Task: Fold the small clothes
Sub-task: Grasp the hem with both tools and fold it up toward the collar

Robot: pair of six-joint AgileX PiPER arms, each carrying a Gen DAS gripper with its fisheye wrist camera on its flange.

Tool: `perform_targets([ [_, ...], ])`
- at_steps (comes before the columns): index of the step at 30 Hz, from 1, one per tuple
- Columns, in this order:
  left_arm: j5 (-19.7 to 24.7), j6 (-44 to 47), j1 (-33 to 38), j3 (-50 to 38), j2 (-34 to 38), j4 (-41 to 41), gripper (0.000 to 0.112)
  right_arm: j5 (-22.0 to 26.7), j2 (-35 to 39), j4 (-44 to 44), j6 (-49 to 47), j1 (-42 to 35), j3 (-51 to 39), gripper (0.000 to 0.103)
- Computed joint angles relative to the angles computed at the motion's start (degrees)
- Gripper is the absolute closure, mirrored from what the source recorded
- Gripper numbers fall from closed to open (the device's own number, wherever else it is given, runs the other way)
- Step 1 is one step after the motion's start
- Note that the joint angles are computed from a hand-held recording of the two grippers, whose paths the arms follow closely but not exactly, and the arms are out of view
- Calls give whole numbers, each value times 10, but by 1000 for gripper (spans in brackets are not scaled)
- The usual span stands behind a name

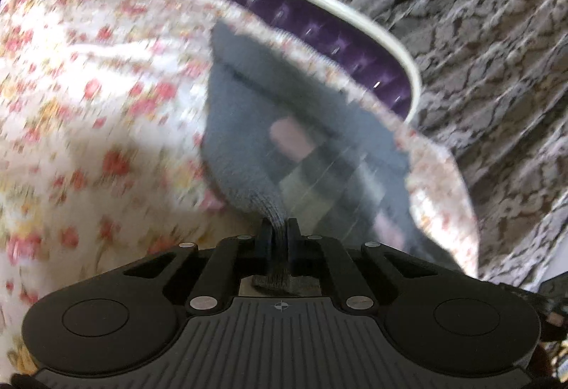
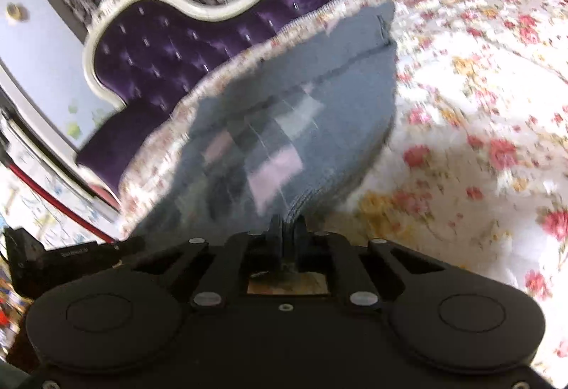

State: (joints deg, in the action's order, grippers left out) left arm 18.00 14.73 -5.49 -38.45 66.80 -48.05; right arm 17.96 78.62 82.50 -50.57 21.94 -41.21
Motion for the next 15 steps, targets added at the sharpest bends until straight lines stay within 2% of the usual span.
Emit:
perform_targets([
  [4,20,84,23,-57,19,-63,106,30,11,68,-60,-30,-35,91],
  [7,40,169,47,-115,59,-126,106,59,39,101,-95,-58,-81,91],
  [11,45,234,64,-213,134,-168,106,87,105,98,-92,-88,-182,91],
  [15,44,254,78,-325,226,-179,106,76,186,50,-50,-99,-312,91],
])
